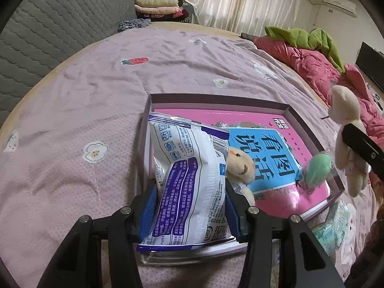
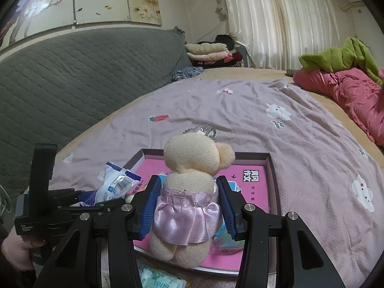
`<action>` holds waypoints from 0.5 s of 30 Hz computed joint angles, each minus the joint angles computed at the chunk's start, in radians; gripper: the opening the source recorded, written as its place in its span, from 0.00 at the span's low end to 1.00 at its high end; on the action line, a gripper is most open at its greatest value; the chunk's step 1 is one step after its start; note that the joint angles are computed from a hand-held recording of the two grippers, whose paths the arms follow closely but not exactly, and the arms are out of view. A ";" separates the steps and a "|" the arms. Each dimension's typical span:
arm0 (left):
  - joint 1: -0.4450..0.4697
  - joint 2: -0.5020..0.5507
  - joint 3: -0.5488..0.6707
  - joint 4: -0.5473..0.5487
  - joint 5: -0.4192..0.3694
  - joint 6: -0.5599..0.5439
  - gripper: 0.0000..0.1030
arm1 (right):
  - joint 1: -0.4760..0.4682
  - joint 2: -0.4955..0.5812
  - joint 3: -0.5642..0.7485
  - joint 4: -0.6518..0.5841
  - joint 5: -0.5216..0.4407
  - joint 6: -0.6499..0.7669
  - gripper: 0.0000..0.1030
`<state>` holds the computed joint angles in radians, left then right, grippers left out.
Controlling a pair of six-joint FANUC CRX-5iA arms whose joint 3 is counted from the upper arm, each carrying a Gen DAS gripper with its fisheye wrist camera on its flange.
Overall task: Organize soft objects
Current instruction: 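Lower the pink-skirted bear into the pink box beside the purple-bow bear and open the right tool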
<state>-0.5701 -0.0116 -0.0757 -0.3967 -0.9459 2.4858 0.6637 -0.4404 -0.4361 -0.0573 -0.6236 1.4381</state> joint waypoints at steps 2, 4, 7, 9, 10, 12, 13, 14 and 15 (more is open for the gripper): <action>0.003 0.002 -0.002 0.012 0.006 -0.013 0.49 | 0.002 0.002 0.000 0.001 0.000 0.000 0.48; 0.003 0.003 -0.004 0.018 0.010 -0.020 0.49 | 0.005 0.007 0.000 0.004 -0.001 0.000 0.48; 0.004 0.005 -0.005 0.024 0.012 -0.027 0.49 | 0.005 0.016 0.001 0.008 -0.003 -0.003 0.48; 0.008 0.006 -0.008 0.033 0.014 -0.030 0.49 | 0.006 0.020 -0.002 0.013 -0.007 -0.009 0.48; 0.011 0.006 -0.009 0.036 0.014 -0.030 0.49 | 0.005 0.027 0.002 0.009 -0.013 -0.007 0.48; 0.015 0.005 -0.013 0.043 0.017 -0.029 0.49 | 0.013 0.035 -0.002 0.036 -0.021 -0.033 0.48; 0.018 0.005 -0.014 0.047 0.016 -0.028 0.49 | 0.014 0.042 0.001 0.034 -0.030 -0.028 0.48; 0.021 0.003 -0.018 0.053 0.019 -0.028 0.49 | 0.016 0.047 0.003 0.033 -0.033 -0.029 0.48; 0.027 0.001 -0.022 0.062 0.025 -0.031 0.49 | 0.018 0.052 0.004 0.033 -0.039 -0.030 0.48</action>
<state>-0.5428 -0.0108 -0.0981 -0.3350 -0.9205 2.4543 0.6818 -0.3880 -0.4316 -0.0241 -0.6630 1.4085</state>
